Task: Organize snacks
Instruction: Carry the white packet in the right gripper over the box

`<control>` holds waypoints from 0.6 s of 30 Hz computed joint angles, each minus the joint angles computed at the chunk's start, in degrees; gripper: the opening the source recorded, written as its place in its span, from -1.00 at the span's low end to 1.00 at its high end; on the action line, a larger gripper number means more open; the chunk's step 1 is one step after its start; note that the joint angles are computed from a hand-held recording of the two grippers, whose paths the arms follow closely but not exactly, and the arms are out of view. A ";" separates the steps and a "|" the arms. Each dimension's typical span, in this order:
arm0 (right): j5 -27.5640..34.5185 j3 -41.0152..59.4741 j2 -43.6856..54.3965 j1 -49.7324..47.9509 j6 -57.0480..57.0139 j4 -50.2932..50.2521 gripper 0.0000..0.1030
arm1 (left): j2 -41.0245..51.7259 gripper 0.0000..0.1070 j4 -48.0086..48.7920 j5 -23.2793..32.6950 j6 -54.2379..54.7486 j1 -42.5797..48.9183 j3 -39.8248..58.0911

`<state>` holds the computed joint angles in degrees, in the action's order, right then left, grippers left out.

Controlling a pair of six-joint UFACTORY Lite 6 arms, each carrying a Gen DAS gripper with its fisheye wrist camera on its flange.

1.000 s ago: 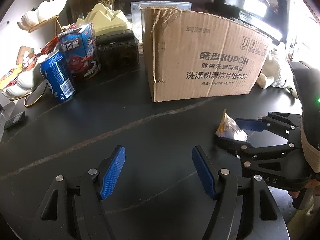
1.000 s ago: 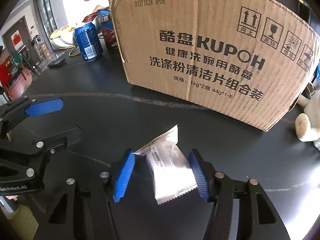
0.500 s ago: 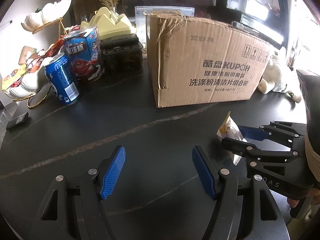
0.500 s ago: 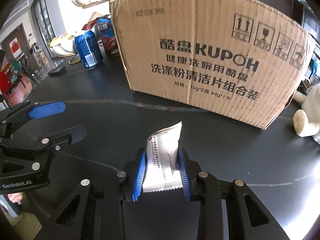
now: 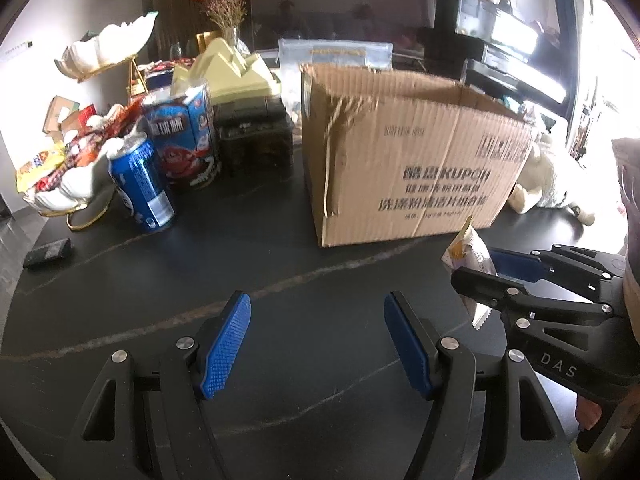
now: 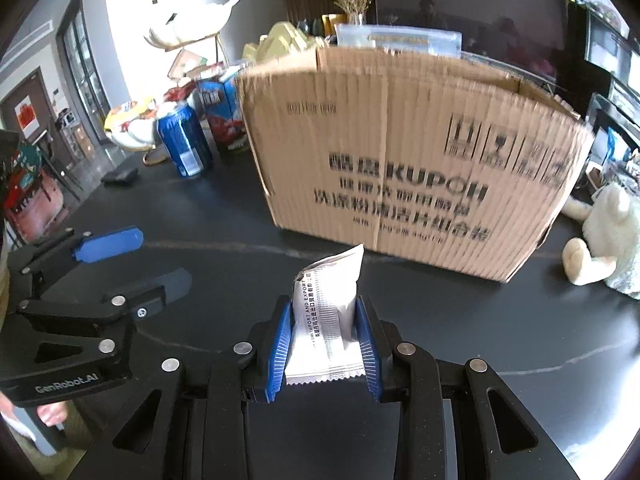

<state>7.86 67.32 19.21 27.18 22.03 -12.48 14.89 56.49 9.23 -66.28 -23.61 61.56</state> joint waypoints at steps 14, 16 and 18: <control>9.97 7.96 -5.10 -0.28 8.40 -8.19 -0.35 | -0.02 0.29 -35.46 9.35 38.96 0.57 14.54; 12.08 11.31 -4.33 -0.89 6.88 -6.93 -0.35 | 1.00 0.29 -38.04 11.43 42.30 0.78 17.90; 14.11 14.46 -3.48 -1.30 6.15 -6.55 -0.35 | 3.03 0.29 -41.39 14.28 46.11 1.24 23.08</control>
